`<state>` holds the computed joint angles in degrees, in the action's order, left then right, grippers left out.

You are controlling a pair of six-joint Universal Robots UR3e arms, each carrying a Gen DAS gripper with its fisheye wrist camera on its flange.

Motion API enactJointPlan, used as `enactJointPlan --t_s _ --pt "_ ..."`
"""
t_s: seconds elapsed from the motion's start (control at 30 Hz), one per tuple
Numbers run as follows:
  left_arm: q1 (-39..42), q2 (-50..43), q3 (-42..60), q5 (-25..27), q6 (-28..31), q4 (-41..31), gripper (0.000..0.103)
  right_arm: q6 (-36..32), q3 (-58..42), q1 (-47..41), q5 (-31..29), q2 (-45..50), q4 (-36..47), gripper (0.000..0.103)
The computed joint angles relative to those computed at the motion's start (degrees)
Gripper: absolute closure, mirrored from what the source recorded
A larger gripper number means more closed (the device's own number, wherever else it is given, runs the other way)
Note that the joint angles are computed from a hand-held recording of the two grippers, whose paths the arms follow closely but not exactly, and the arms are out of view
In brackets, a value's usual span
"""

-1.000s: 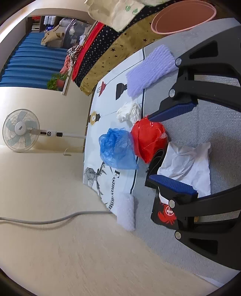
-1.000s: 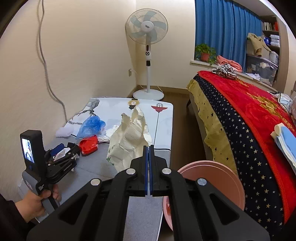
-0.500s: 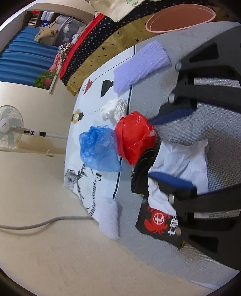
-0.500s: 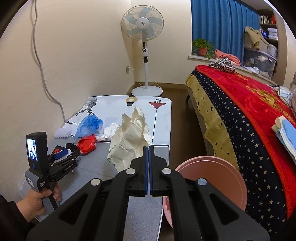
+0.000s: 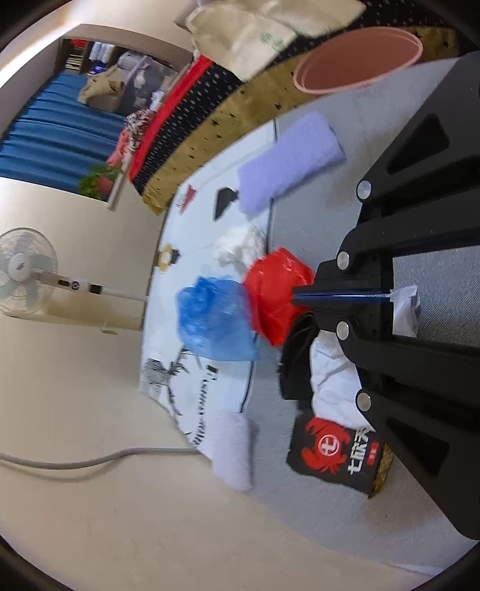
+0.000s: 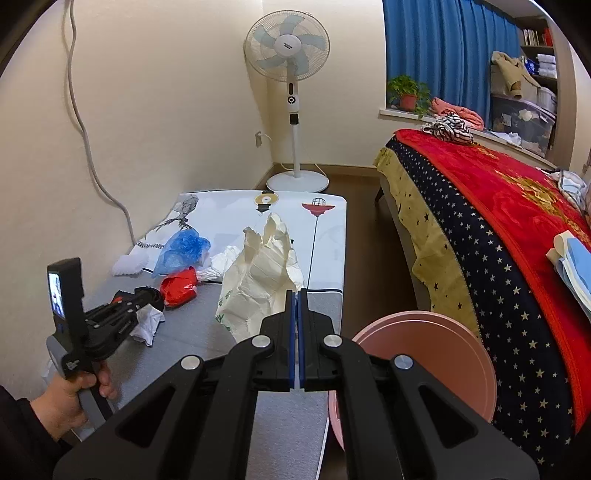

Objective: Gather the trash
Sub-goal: 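Lift the cream paper bag with the right tool toward the wastebasket, then grasp the crumpled white paper with the left tool while the right tool holds the cream bag, then carry the white paper and cream bag over the pink wastebasket with both tools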

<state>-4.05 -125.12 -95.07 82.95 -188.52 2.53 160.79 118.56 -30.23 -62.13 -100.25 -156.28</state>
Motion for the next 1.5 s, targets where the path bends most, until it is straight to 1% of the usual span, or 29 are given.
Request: enactJointPlan --t_s 0.07,0.2,0.27,0.3,0.33,0.37,0.4,0.47,0.53,0.57,0.67,0.7,0.73,0.77,0.83,0.93,1.1,1.2,1.33,1.5 --pt "0.68 2.09 -1.51 -1.05 -0.43 0.98 0.103 -0.3 0.22 -0.25 0.45 -0.48 -0.06 0.102" --pt "1.47 4.32 -4.26 -0.76 0.05 2.2 0.103 -0.74 0.52 -1.69 1.86 -1.54 1.28 0.102" --pt "1.64 4.68 -5.89 -0.62 0.04 3.76 0.099 -1.18 0.76 -2.57 2.58 -2.13 2.09 0.102" --pt "1.58 4.63 -5.98 -0.54 0.33 3.45 0.084 -1.42 0.86 -2.98 2.89 -2.39 2.5 0.102" --pt "1.12 4.3 -6.02 0.47 0.46 3.49 0.055 -1.53 0.96 -3.21 3.01 -2.61 2.72 0.102" --pt "0.47 3.8 -5.87 2.16 -0.11 3.42 0.045 -1.7 1.01 -3.55 3.16 -2.76 3.01 0.102" --pt "0.35 3.26 -5.85 2.44 -0.97 3.55 0.042 -1.79 0.95 -3.75 3.26 -2.81 3.31 0.102" --pt "0.59 2.28 -4.66 1.09 -1.44 1.03 0.042 -1.78 0.87 -3.94 3.12 -2.62 3.42 0.102" --pt "-0.4 0.78 -2.6 2.55 -0.04 -2.06 0.042 -1.81 0.65 -3.98 3.0 -2.3 3.7 0.102" --pt "-0.74 0.29 -2.21 3.23 0.34 -2.46 0.042 -1.88 0.64 -3.98 2.93 -2.2 3.72 0.102" --pt "-1.26 -1.47 0.96 4.47 0.52 -6.82 0.042 -1.68 0.53 -3.45 2.32 -1.55 3.01 0.102" --pt "-1.14 -1.84 1.84 4.49 0.23 -8.18 0.044 -1.76 0.65 -3.28 2.37 -1.31 2.5 0.102" --pt "-1.06 -2.24 2.69 4.74 -0.14 -9.43 0.054 -1.8 0.68 -3.0 2.35 -0.95 2.09 0.102" --pt "-0.98 -2.53 3.18 4.88 -0.46 -10.09 0.061 -2.04 0.59 -2.78 2.58 -0.65 2.2 0.102" --pt "-0.21 -2.3 2.27 3.05 -0.6 -8.92 0.067 -2.5 0.71 -2.24 2.6 -0.58 2.08 0.102" --pt "-0.44 -2.16 1.61 2.85 0.75 -7.59 0.074 -2.53 0.83 -1.22 2.37 -0.46 1.5 0.103" --pt "0.28 0.65 -1.0 1.19 0.47 -4.24 0.075 -2.89 1.11 -0.09 2.71 -0.9 1.16 0.102" --pt "1.12 4.35 -2.98 -0.71 -0.67 -2.5 0.075 -3.11 1.21 0.2 3.46 -1.39 1.43 0.102" --pt "1.34 9.53 -5.34 -2.46 -0.3 -0.73 0.075 -3.35 1.6 0.13 4.87 -2.99 2.58 0.103" --pt "0.57 16.45 -7.67 -2.76 -0.13 -2.11 0.075 -4.77 1.84 -1.44 8.58 -6.64 6.88 0.103"
